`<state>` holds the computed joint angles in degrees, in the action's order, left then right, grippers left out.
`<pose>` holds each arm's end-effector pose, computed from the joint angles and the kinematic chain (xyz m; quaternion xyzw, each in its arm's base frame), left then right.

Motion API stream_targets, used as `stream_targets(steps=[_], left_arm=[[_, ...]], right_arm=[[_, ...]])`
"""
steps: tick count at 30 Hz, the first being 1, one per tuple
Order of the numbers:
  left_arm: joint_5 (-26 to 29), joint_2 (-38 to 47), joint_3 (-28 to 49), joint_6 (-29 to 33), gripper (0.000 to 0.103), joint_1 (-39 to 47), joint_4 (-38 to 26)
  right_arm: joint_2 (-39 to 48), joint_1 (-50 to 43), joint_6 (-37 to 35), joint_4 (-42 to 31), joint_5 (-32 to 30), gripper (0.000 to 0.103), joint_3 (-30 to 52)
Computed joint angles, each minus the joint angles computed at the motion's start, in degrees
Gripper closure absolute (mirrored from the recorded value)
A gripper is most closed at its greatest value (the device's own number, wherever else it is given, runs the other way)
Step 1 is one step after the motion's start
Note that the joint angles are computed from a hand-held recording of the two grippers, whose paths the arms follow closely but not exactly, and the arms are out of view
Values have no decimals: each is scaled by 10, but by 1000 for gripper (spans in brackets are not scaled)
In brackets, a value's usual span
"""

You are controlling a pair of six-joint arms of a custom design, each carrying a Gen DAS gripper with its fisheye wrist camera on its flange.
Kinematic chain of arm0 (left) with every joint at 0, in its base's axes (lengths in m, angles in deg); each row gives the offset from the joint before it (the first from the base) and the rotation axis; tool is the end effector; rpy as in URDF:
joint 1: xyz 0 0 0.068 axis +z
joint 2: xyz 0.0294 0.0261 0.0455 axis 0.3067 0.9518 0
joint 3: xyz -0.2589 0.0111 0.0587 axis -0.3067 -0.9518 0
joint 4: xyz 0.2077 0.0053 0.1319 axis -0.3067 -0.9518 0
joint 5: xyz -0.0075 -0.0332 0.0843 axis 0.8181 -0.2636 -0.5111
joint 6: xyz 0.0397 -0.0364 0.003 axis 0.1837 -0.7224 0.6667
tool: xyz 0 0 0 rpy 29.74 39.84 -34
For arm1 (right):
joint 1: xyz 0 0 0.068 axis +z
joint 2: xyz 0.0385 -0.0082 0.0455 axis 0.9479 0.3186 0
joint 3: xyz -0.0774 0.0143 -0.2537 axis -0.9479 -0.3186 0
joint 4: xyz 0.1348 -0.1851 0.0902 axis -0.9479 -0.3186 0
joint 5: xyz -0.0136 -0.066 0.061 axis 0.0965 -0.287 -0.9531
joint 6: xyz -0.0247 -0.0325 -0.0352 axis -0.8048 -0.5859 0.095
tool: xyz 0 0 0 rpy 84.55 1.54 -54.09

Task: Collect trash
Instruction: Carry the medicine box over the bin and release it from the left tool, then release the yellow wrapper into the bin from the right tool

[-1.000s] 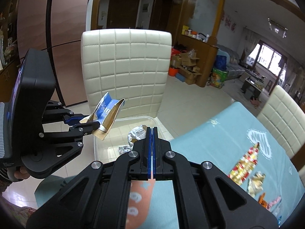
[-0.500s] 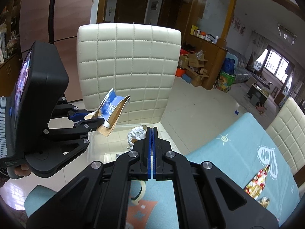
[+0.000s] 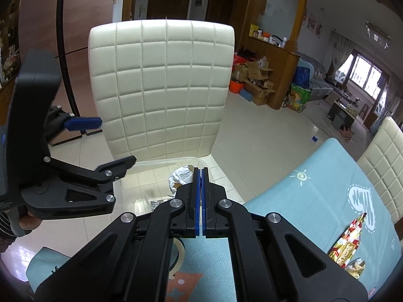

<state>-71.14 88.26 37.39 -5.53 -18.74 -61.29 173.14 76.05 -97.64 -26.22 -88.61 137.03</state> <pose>0.3001 -0.1996 0.2130 0.0328 0.9149 0.0800 0.3943 0.3321 0.0373 0.2381 -0.2954 0.8656 0.0626 0.3994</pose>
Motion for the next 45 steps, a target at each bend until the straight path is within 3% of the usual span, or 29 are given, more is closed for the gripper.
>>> stream_targets(steps=[10,22,29,35,36,38,39,40,45], left_arm=[[4,-25,-30,-21,24,8,-8],[28,-50,-53,-48,24,13,-18],[60,-65,-63,-57,24,-2,-14],[70,-76,-46,-55,24,-52,-22],[68,-76,-42,-56,24,-62,-25],[62,-71,-22,-56,24,-92,-39],[59,-66,-10,-56,24,-110,-47],[55,-59,4,-55,24,-129,-55],[40,-11,86,-50,24,-210,-96]], right_arm=[[10,6,0,-2,-4,102,4],[8,-3,19,-24,32,99,10],[-46,-65,5,-32,17,98,-36],[-142,-160,-19,-36,-5,94,-114],[-158,-179,-25,-40,-11,86,-125],[-207,-238,-37,-44,-45,51,-157],[-239,-271,-40,-27,-68,15,-182],[-282,-313,-49,-3,-100,4,-215],[-312,-490,-120,-96,-199,4,-200]])
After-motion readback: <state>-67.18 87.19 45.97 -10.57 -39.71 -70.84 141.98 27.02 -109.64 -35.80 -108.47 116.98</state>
